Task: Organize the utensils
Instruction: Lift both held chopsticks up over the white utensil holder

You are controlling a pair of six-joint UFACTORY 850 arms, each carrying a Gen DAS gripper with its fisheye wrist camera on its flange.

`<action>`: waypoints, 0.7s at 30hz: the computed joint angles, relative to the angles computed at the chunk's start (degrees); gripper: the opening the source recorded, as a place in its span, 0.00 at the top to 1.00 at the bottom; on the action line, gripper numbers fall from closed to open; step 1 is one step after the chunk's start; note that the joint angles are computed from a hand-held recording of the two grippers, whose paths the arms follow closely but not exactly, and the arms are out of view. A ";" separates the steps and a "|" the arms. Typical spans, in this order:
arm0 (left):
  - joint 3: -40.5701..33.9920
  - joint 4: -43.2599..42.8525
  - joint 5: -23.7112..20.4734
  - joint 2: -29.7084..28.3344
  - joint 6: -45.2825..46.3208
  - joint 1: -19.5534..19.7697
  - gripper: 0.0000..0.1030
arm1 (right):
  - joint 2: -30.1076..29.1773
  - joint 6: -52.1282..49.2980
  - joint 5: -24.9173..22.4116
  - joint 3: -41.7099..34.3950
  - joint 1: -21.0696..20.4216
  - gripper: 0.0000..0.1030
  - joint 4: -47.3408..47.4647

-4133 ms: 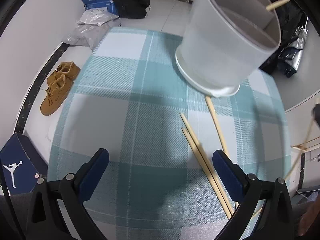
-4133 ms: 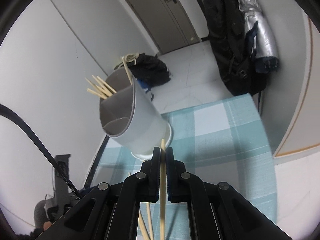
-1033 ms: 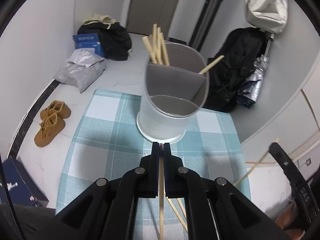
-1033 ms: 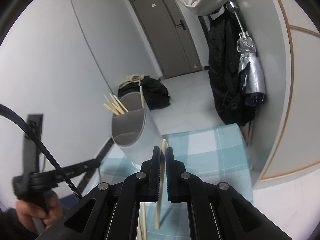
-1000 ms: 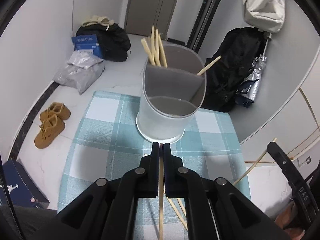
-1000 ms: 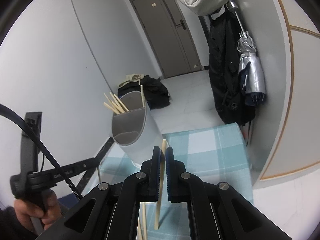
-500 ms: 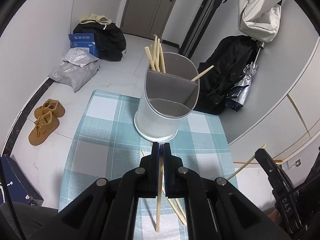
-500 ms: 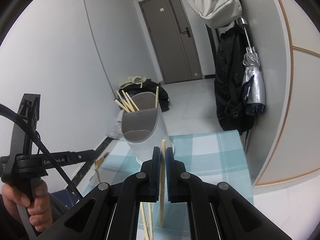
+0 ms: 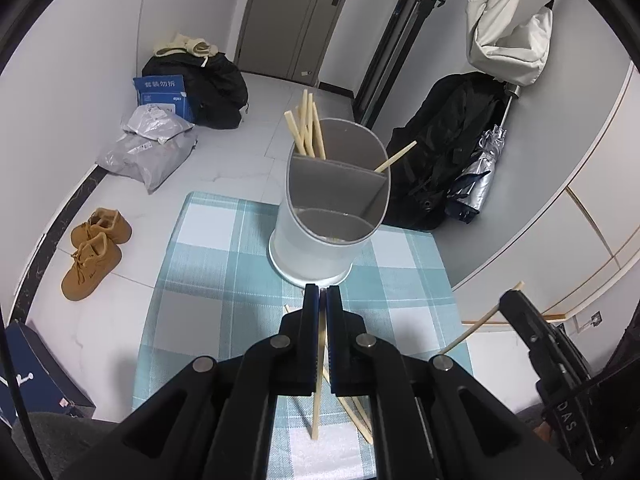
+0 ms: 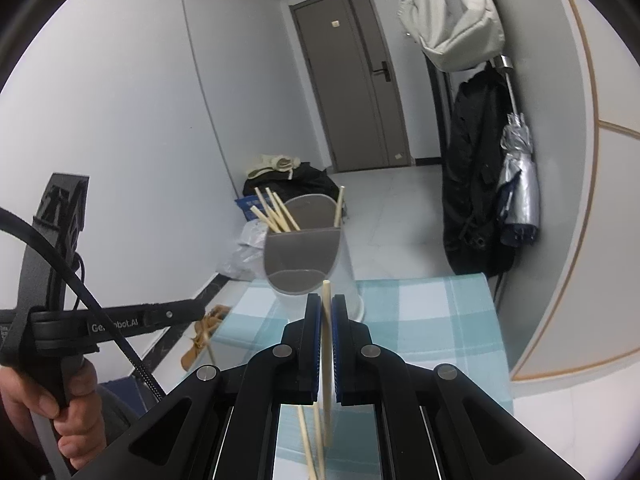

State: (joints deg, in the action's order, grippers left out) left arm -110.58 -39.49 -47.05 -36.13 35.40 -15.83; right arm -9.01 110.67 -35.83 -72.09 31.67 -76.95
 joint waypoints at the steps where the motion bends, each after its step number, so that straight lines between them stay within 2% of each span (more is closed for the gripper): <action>1: -0.53 0.08 -0.31 -0.14 -0.15 -0.01 0.99 | -0.23 -0.28 0.35 -0.38 -0.10 0.96 0.26; 8: -3.99 -0.69 -1.57 -1.08 -1.70 0.05 0.99 | -0.92 2.04 2.52 -2.15 -1.28 0.96 -1.35; 14: -10.02 -0.38 -3.78 -3.99 -4.47 -0.41 1.00 | -2.05 0.36 3.82 -4.69 -2.83 0.96 -0.58; 21: -21.78 -0.92 -7.70 -9.66 -7.31 -0.65 1.00 | -3.78 -5.02 4.92 -9.60 -4.82 0.96 0.72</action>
State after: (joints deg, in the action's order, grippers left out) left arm -132.36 -40.41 -54.74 -45.80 28.09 -16.48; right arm -12.79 105.65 -30.91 -81.68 26.84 -76.23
